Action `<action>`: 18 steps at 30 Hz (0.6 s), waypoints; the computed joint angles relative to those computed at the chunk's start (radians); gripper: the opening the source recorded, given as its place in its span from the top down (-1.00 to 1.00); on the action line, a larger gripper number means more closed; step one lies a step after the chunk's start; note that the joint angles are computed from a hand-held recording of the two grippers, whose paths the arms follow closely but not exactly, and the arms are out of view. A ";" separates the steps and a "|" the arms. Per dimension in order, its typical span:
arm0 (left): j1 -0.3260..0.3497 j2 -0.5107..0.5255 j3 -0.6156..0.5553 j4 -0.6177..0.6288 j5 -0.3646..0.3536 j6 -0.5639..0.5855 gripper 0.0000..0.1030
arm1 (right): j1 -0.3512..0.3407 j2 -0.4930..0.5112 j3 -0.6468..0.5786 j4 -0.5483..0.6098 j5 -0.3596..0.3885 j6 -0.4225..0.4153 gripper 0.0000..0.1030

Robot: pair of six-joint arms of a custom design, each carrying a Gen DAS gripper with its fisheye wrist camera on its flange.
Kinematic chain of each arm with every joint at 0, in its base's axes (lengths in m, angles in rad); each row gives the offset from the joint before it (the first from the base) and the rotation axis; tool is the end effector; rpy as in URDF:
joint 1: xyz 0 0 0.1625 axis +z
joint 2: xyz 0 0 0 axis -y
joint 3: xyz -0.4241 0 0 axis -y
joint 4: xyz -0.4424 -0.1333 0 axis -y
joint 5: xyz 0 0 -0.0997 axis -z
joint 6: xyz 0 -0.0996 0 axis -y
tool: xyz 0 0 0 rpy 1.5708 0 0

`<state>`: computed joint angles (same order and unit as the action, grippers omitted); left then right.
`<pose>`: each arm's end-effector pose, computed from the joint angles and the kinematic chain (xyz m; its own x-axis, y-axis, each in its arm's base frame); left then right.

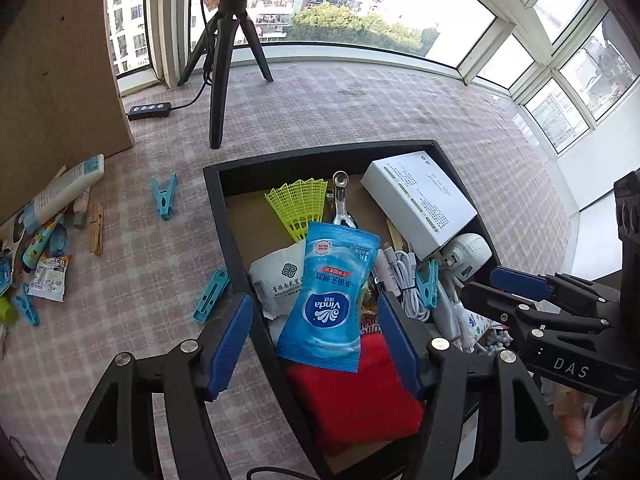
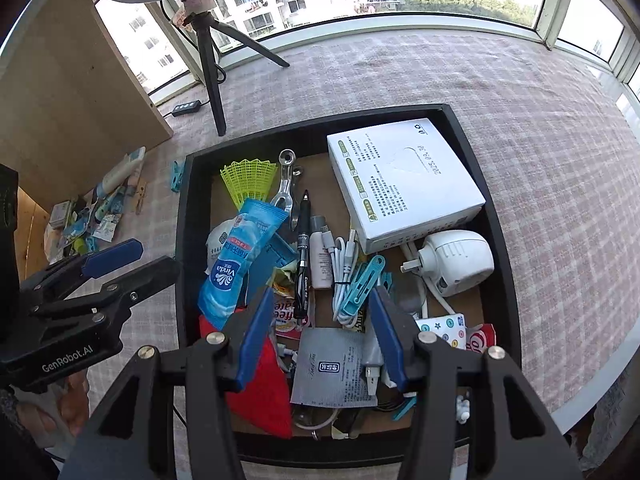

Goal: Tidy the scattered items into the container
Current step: 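Carry the pouch and clothespin into the black tray and release both, then move both tools back toward the white cable and wooden clothespin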

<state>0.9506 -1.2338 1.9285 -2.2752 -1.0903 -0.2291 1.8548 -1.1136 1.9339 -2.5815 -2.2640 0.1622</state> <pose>-0.1915 -0.5767 0.1922 -0.8373 0.3136 -0.4479 0.4015 0.9087 -0.1144 0.2354 -0.5577 0.1631 -0.8066 0.0541 0.5887 -0.1468 0.9463 -0.2881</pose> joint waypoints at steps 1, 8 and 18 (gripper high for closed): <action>0.003 -0.010 0.005 -0.005 0.010 -0.001 -0.19 | 0.004 0.010 -0.006 -0.002 0.002 -0.007 0.05; 0.039 -0.074 0.030 0.029 0.048 0.001 -0.15 | 0.034 0.083 -0.062 0.001 0.046 -0.062 0.05; 0.120 -0.197 0.076 0.047 0.140 0.060 -0.13 | 0.086 0.219 -0.170 0.048 0.079 -0.149 0.05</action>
